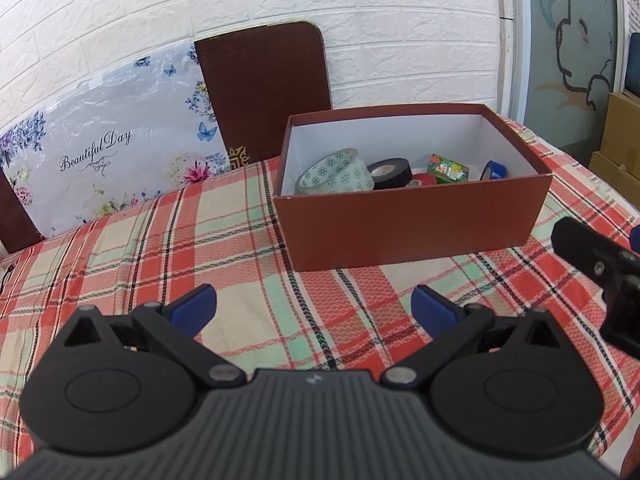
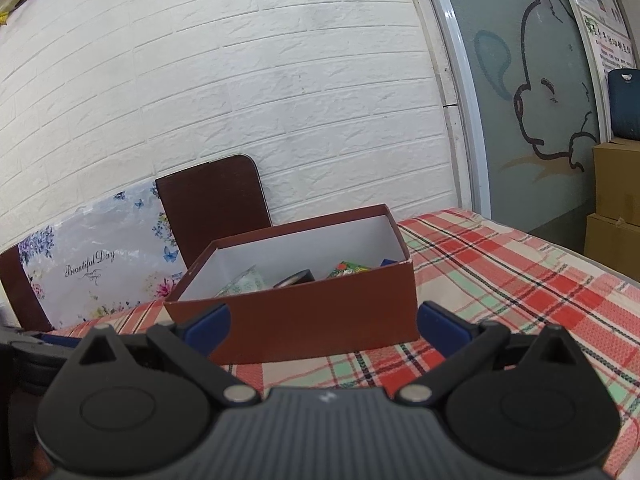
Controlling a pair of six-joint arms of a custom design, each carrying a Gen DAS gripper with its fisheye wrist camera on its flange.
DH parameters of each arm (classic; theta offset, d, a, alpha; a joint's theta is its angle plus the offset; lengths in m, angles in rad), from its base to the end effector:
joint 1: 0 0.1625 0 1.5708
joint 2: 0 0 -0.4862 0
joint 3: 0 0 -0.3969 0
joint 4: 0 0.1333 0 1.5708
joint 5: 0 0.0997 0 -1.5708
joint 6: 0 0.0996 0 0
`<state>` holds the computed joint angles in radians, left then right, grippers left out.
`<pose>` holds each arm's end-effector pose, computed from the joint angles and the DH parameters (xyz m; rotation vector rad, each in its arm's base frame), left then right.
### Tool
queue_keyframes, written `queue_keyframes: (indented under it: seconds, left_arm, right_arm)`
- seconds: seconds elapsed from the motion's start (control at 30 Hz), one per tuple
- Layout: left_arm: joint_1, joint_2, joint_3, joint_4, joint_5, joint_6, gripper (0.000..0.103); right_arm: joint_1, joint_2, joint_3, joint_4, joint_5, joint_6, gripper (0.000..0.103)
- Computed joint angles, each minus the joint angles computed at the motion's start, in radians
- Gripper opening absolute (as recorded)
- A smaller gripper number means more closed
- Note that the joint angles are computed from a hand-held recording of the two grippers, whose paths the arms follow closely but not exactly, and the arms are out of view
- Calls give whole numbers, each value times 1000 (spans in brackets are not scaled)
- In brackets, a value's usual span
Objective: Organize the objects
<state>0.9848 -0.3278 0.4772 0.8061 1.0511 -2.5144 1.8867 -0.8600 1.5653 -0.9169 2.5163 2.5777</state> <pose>-0.3019 -0.7853 0.1318 1.2550 2.1802 -0.7826 0.2666 -0.6465 0.1884 -0.2109 -1.6862 1.6726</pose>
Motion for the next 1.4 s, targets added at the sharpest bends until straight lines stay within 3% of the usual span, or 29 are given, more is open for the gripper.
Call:
queue_keyframes:
  seconds: [0.33, 0.5, 1.4]
  left_arm:
    - [8, 18, -57, 32, 7, -34, 103]
    - [6, -12, 3, -19, 17, -21, 103]
    - [20, -12, -18, 36, 30, -62, 103]
  right_arm:
    - [1, 15, -23, 25, 3, 7, 103]
    - [4, 14, -21, 10, -3, -3, 103]
    - [19, 35, -39, 16, 18, -24, 103]
